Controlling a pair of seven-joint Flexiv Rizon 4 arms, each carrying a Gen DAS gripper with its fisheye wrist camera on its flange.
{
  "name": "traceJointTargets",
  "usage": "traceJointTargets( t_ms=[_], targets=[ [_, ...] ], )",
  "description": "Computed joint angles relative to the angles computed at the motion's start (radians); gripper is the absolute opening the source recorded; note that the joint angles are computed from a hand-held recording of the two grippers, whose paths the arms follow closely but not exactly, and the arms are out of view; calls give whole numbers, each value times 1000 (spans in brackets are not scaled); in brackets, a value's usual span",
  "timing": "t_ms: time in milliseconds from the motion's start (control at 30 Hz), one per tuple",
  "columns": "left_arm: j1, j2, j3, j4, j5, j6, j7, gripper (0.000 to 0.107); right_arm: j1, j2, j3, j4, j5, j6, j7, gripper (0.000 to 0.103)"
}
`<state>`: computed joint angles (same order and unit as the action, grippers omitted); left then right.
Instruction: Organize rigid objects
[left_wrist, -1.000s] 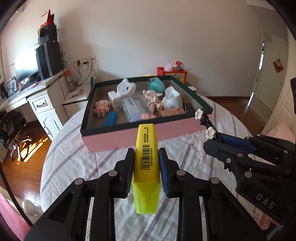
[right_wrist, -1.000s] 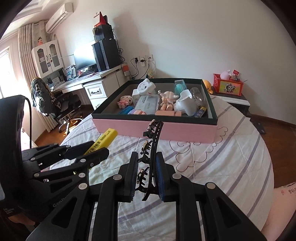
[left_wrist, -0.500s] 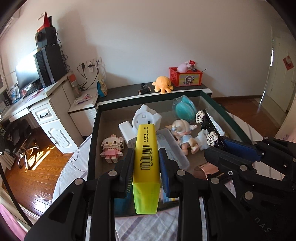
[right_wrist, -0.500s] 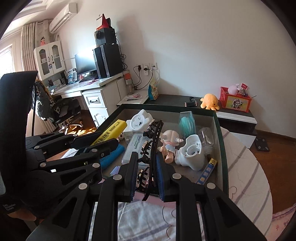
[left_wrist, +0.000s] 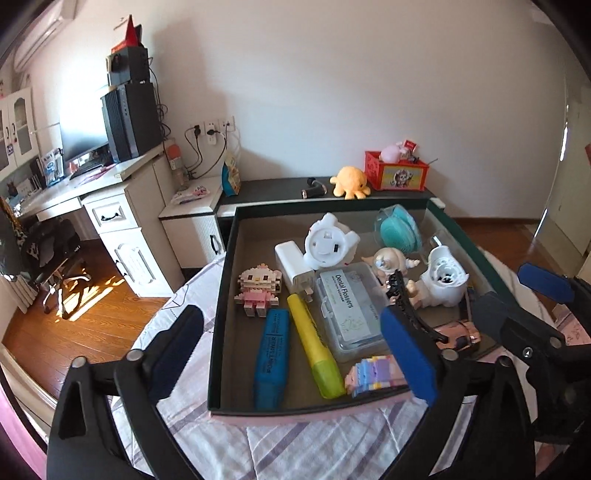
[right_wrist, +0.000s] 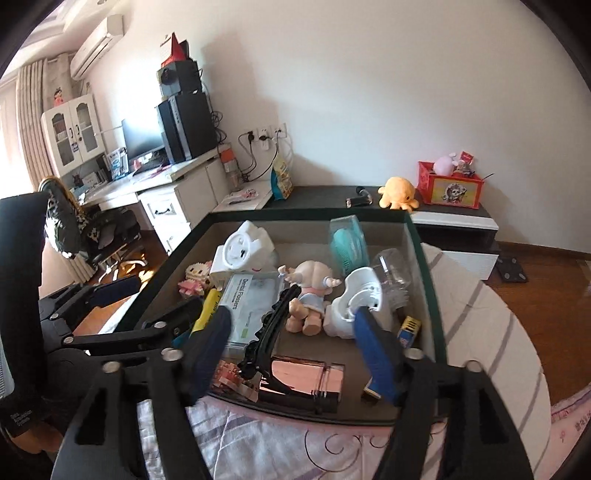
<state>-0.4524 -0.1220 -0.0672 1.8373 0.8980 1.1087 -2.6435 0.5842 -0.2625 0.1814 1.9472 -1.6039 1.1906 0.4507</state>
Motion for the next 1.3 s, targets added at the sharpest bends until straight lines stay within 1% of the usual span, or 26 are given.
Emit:
traceJointTargets(
  t_ms=[67,100,133,200,267,400,467,500,567,633,700,767,967,1067,1300],
  targets=[
    [-32,65,-9,23,72,-45,-62,103,10,54,17,32,-31,-38,36,95],
    [-45,102,-27,33,121,-87,-110,103,20,80,32,49,-25,-75,29,96],
    [-51,138,-47,47,152,-119,-144,103,35,102,51,62,2,-125,10,103],
    [-55,205,-89,78,186,-172,-189,103,64,151,84,93,6,-216,19,103],
    [-54,259,-129,105,191,-218,-217,103,89,196,120,121,19,-297,34,103],
    [-48,377,-182,183,173,-219,-248,103,147,253,194,145,110,-473,-12,103],
    [-46,438,-222,213,169,-242,-266,103,174,281,228,160,157,-548,-28,103],
    [-42,466,-246,224,166,-262,-277,103,185,293,240,165,170,-571,-27,103],
    [-29,517,-312,235,162,-335,-294,103,198,322,260,180,186,-590,-16,103],
    [-22,562,-346,247,140,-357,-290,103,210,348,284,191,202,-618,-7,103],
    [-19,607,-375,261,108,-375,-281,103,229,365,315,191,218,-675,-9,103],
    [-8,655,-411,272,89,-399,-277,103,251,376,346,184,238,-737,-18,103],
    [13,791,-481,300,0,-446,-224,103,320,391,420,159,274,-892,-15,103],
    [36,859,-517,306,-44,-472,-203,103,352,395,438,146,280,-940,-15,103],
    [95,1001,-566,309,-140,-486,-137,103,428,373,478,91,271,-1092,-35,103]
  ],
)
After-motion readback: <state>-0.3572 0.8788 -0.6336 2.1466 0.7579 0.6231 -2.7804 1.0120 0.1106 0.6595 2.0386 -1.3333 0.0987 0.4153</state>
